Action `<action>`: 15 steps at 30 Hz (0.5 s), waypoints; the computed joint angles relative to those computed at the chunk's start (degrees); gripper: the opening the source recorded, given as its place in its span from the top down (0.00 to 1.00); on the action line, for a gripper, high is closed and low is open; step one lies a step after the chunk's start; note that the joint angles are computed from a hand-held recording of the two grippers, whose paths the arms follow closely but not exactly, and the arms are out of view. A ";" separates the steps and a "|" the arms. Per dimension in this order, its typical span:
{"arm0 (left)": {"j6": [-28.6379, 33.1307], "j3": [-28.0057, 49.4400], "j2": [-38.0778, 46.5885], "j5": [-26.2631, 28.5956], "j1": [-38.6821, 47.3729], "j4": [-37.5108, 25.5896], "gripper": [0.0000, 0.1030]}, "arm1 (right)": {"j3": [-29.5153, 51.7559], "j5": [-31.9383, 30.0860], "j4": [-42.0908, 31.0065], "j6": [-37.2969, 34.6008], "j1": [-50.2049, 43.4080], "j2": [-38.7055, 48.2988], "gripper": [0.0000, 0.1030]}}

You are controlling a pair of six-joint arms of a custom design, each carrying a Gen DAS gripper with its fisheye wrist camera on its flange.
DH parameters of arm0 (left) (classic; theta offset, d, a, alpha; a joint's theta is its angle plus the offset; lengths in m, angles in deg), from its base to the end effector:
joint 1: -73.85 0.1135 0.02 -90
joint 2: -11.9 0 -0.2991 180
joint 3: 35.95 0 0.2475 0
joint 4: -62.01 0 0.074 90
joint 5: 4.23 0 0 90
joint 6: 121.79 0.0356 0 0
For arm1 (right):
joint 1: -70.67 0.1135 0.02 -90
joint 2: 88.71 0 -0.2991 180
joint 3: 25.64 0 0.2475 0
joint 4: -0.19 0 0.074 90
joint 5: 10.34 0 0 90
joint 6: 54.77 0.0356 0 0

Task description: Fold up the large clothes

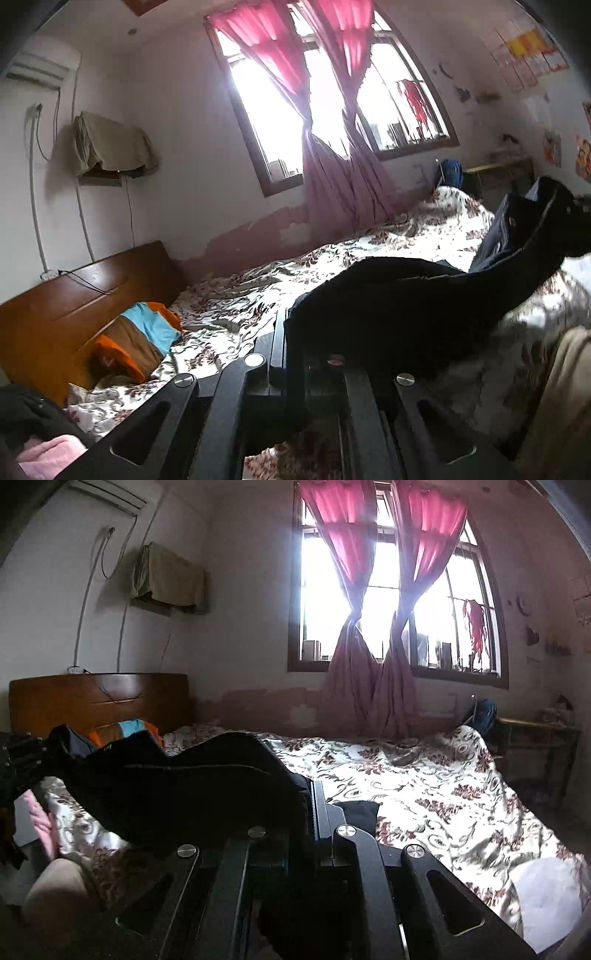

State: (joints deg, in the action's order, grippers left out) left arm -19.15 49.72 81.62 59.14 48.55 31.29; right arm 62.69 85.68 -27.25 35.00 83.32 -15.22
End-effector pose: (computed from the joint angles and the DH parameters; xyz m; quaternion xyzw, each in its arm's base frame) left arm 0.2388 -0.0952 0.4351 0.1176 0.7747 0.1158 0.6104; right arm 0.2750 0.0579 0.4398 -0.0548 0.7781 0.0268 0.6251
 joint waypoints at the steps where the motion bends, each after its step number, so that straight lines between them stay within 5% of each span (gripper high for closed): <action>1: 0.31 0.94 1.31 0.92 0.94 0.47 0.94 | 1.39 -0.08 0.76 -0.40 -0.43 2.01 0.93; 11: 6.89 18.58 22.03 4.66 6.11 4.68 0.94 | 21.57 -2.38 -0.43 0.34 -5.16 23.80 0.93; 15: 4.13 28.36 29.94 6.43 7.54 1.73 0.94 | 30.41 -1.28 -1.33 0.81 -5.56 32.38 0.93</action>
State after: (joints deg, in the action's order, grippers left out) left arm -15.02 78.08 111.56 65.57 56.09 33.02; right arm 93.10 84.39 -28.58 35.81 77.77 17.16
